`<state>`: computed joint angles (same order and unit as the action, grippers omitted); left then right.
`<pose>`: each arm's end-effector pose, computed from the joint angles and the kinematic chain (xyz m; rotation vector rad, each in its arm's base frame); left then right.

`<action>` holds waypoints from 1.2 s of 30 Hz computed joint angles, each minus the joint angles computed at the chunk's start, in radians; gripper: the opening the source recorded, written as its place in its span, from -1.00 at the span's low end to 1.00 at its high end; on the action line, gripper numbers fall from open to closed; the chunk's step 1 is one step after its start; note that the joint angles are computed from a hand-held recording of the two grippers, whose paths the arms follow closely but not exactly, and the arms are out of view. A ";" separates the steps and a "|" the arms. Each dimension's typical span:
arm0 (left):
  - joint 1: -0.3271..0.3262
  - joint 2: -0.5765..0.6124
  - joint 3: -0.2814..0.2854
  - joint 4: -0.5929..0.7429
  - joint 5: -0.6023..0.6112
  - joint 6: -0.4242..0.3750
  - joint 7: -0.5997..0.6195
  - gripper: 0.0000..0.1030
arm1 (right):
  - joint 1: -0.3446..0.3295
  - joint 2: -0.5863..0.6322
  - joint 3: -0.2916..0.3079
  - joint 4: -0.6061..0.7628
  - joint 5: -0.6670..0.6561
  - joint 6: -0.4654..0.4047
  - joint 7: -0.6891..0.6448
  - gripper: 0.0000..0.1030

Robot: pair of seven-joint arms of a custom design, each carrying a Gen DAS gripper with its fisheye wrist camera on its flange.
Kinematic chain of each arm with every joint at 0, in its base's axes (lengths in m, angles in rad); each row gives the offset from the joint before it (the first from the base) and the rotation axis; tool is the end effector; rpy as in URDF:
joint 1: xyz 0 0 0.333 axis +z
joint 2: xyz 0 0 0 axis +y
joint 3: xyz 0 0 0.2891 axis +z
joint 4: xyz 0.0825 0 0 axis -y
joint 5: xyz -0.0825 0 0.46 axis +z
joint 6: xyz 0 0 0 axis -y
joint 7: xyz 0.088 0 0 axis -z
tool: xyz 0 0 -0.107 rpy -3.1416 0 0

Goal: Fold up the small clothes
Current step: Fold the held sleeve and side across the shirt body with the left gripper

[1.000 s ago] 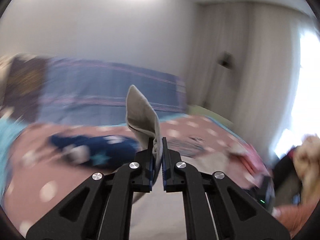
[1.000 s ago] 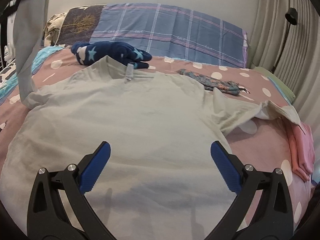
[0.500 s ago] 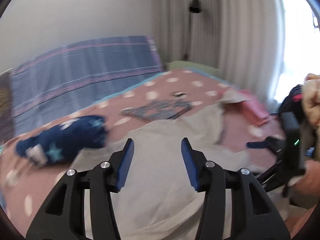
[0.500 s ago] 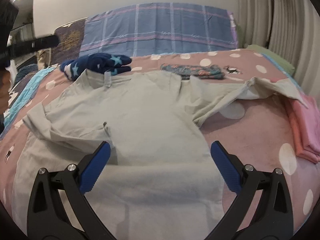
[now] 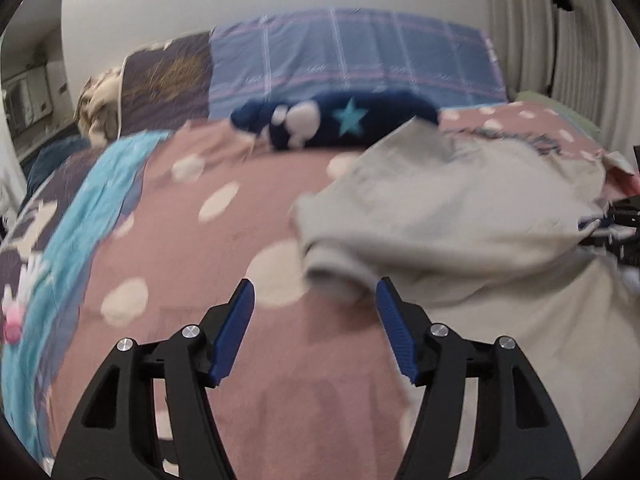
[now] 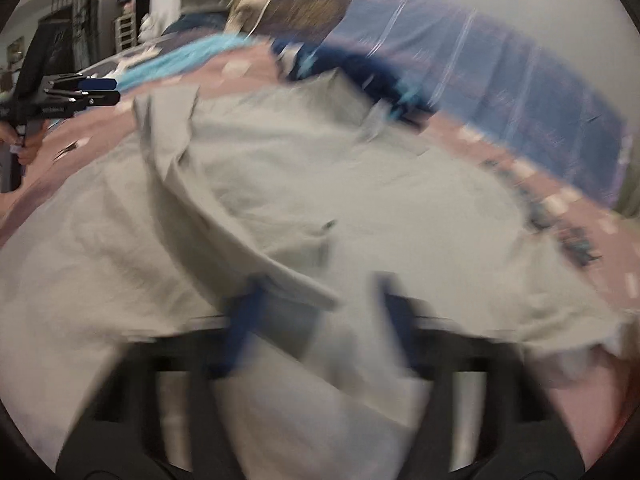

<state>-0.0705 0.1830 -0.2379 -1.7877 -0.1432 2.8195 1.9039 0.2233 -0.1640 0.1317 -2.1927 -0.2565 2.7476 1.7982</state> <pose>0.6978 -0.2045 0.4972 -1.2608 2.1322 -0.9156 0.5767 0.2268 0.4775 -2.0597 1.4649 -0.6792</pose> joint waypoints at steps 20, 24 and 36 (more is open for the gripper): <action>-0.021 0.136 -0.035 0.124 0.151 0.005 -0.033 0.39 | -0.125 0.101 -0.105 0.210 0.279 -0.080 0.482 -0.33; -0.061 0.139 -0.004 0.130 0.224 -0.007 -0.056 0.39 | -0.097 0.075 -0.109 0.135 0.337 -0.045 0.337 0.00; -0.194 0.180 0.127 0.204 0.557 -0.063 -0.363 -0.59 | -0.065 0.245 -0.117 0.303 0.081 -0.126 0.322 -0.85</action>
